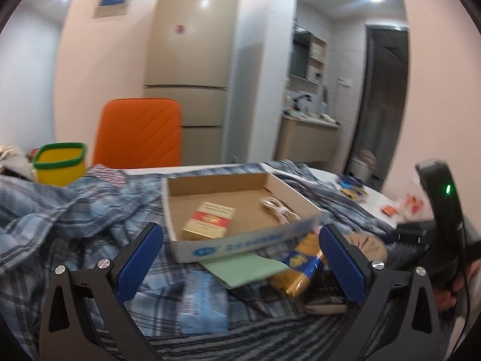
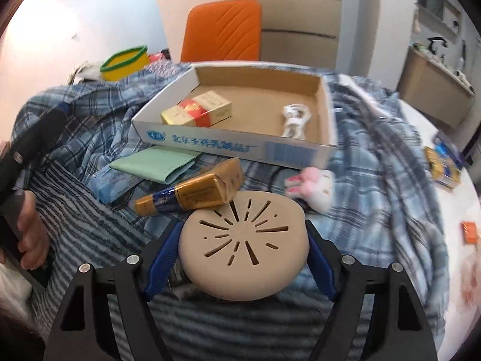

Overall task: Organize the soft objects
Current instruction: 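Lift the beige disc with the right gripper while the left gripper grasps the black tissue pack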

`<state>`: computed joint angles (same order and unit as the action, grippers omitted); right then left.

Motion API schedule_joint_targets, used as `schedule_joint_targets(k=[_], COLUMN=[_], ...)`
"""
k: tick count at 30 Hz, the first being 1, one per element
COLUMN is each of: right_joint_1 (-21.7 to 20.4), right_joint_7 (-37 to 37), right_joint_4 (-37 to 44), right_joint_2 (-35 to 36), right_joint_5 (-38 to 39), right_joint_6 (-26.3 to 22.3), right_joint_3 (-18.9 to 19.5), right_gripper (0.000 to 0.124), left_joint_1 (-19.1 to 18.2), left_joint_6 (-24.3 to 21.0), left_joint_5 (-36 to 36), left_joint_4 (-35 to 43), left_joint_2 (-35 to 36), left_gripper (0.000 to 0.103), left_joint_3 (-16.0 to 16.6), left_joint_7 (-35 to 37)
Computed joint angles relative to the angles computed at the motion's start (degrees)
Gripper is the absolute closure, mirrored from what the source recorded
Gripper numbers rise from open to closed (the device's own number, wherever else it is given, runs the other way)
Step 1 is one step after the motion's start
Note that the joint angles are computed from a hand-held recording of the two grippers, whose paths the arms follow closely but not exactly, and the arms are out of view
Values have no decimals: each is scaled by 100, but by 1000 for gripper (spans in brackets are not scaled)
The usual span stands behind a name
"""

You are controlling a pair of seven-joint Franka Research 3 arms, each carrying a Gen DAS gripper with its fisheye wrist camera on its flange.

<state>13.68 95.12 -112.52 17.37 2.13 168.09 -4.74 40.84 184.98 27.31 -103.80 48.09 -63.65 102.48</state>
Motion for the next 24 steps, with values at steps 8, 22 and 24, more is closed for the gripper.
schedule_joint_targets(k=[8,22,24], right_joint_1=[88,-257,-301], right_joint_7=[676,2749,2649], right_joint_4=[-1032,-1531,-1565], right_joint_2=[-928,-1267,-1283], right_joint_5=[-587,-2542,-2458], right_joint_6=[390,886,962], right_joint_3=[-243,-299,-253], right_gripper=[44,44,44], left_joint_1=[418,-326,-703], left_joint_6=[-1264,-3907,-4542], left_joint_5=[-278,-1619,-1828], left_joint_4=[-27,929,1468], left_joint_2=[445,189,285], left_gripper=[0,24,29], left_joint_3=[-821,-547,-276], left_joint_7=[947,1423,1322])
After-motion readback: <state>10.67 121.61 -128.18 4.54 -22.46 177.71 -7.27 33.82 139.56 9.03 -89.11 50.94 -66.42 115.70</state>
